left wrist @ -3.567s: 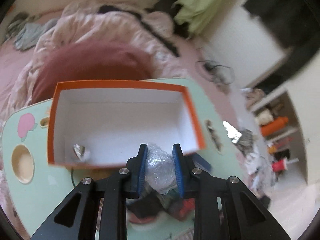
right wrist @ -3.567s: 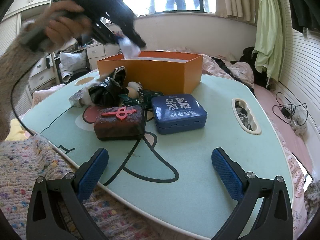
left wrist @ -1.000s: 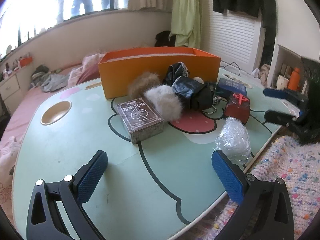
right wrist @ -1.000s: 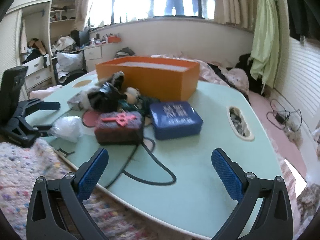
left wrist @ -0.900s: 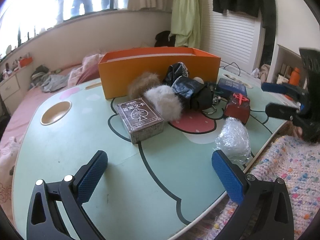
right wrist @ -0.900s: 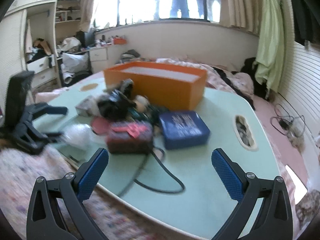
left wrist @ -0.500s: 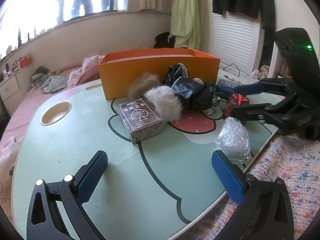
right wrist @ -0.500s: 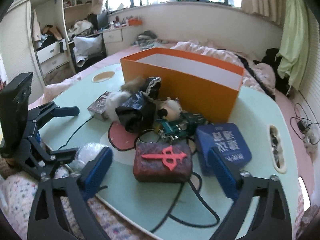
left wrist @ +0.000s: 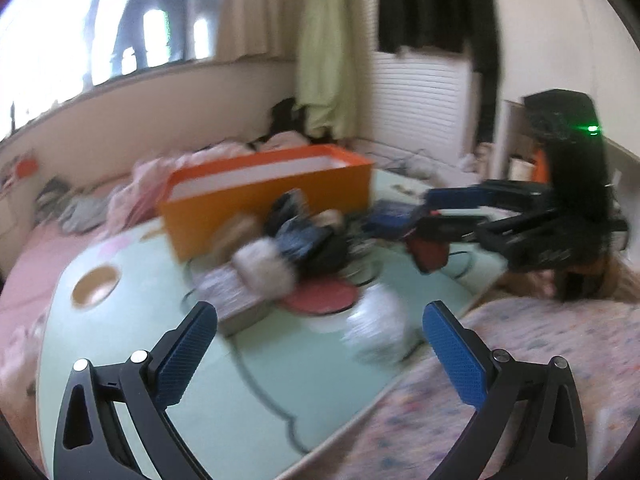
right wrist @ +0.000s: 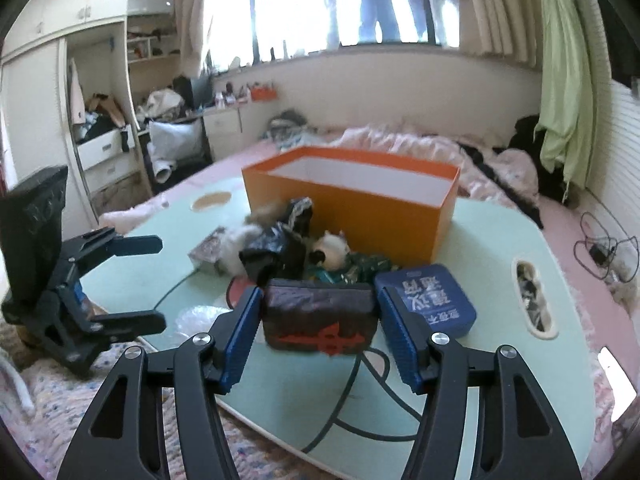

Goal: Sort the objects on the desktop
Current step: 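Grasp the dark red block with the right gripper while the left gripper grasps the plastic ball, then lower the red block into the orange box with the right gripper while the left drops the plastic ball in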

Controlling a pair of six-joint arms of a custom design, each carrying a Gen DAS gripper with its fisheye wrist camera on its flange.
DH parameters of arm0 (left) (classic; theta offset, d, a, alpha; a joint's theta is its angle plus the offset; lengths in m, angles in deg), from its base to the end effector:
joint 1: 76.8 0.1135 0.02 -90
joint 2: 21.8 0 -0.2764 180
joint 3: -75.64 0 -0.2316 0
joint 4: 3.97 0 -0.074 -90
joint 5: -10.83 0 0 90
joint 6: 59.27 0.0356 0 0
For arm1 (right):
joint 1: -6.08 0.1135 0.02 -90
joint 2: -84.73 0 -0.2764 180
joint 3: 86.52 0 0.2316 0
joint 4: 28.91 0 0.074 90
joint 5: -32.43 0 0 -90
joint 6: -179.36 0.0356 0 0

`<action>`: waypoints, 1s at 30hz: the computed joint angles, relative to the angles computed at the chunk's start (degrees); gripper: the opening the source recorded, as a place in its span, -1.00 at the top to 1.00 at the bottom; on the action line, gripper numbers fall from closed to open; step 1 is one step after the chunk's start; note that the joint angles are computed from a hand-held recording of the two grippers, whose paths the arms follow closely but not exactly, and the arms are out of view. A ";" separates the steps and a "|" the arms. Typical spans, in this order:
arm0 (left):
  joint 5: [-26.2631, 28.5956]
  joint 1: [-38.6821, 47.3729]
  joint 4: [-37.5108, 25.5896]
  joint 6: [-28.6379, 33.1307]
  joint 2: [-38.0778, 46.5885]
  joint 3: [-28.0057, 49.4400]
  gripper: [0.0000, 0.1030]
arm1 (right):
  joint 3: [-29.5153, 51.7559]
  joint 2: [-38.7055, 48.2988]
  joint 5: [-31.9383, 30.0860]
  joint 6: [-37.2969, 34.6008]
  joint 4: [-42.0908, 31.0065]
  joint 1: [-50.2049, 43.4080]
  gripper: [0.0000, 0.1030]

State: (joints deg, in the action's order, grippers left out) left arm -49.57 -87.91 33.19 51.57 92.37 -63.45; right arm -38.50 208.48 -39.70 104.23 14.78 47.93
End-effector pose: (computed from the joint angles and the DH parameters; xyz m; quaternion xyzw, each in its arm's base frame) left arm 0.2760 -0.0721 0.0820 0.3485 0.7967 -0.1897 0.4559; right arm 0.2472 0.2068 0.0616 -0.1284 0.8579 0.1078 0.4857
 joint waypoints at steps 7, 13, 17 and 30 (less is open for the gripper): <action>-4.70 -6.76 -13.32 4.19 -0.57 6.37 -0.07 | 1.59 -0.05 3.35 -2.07 -1.07 1.77 -0.15; -4.79 -5.48 -22.33 2.94 2.84 12.33 0.41 | 0.66 -0.12 3.02 -0.43 0.05 0.82 -0.13; -3.95 -4.62 -18.78 2.95 2.38 9.86 0.41 | 0.49 -0.11 0.38 1.81 -0.30 -1.25 -0.13; -3.59 -4.54 -12.23 1.65 1.98 6.65 0.41 | 10.06 0.77 -2.85 -2.23 -15.66 -2.31 -0.33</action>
